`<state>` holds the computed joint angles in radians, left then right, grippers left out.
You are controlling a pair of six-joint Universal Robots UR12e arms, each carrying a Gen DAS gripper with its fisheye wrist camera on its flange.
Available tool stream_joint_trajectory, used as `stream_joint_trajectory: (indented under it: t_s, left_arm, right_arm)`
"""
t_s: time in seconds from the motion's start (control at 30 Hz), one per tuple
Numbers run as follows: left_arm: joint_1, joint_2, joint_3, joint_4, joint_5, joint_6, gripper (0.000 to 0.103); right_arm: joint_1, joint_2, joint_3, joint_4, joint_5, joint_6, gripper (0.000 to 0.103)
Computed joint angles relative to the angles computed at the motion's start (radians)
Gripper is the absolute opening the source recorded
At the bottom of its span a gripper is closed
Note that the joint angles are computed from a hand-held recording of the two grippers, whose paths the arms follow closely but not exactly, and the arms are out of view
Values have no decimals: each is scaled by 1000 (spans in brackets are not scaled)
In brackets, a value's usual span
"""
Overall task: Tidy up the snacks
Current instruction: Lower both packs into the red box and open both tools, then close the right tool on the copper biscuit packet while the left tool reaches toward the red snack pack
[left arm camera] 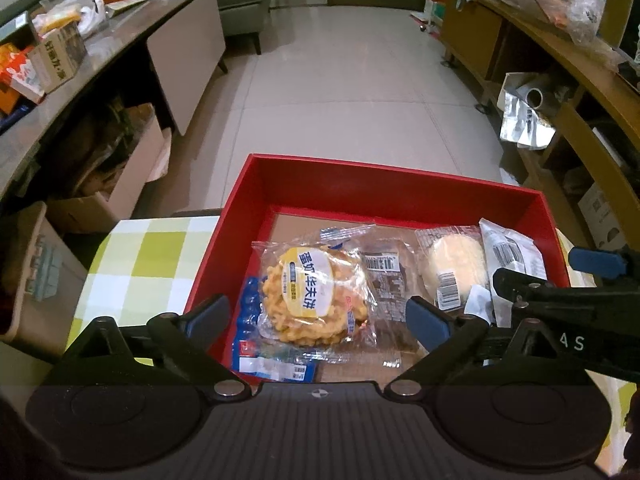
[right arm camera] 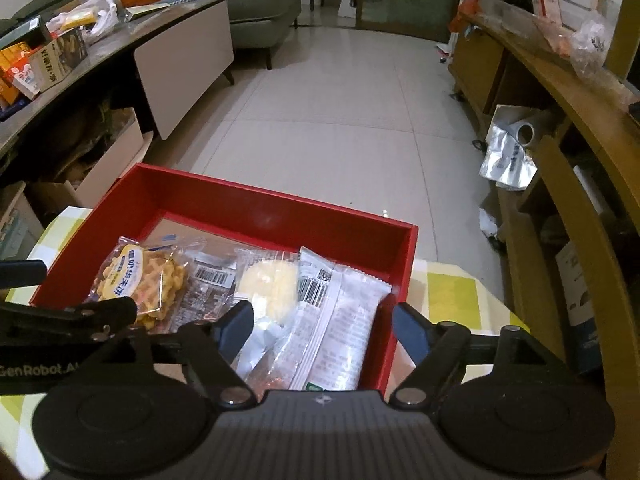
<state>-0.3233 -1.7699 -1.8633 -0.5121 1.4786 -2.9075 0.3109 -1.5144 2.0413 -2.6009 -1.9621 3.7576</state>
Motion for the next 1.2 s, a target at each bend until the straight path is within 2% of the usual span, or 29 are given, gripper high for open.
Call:
stream_joint_trajectory:
  t_s: [0.37, 0.67, 0.97, 1.2]
  left_arm:
    - [15, 53, -35, -37, -47, 6, 100]
    - [14, 108, -90, -65, -48, 49, 100]
    - [12, 163, -149, -121, -51, 114, 100]
    - [10, 198, -188, -154, -49, 142, 100]
  right_arm:
    - [14, -70, 12, 95, -20, 36, 84]
    - [67, -110, 14, 241, -24, 35, 84]
    - [98, -162, 59, 364, 41, 111, 84]
    - [84, -200, 107, 383, 144, 206, 84]
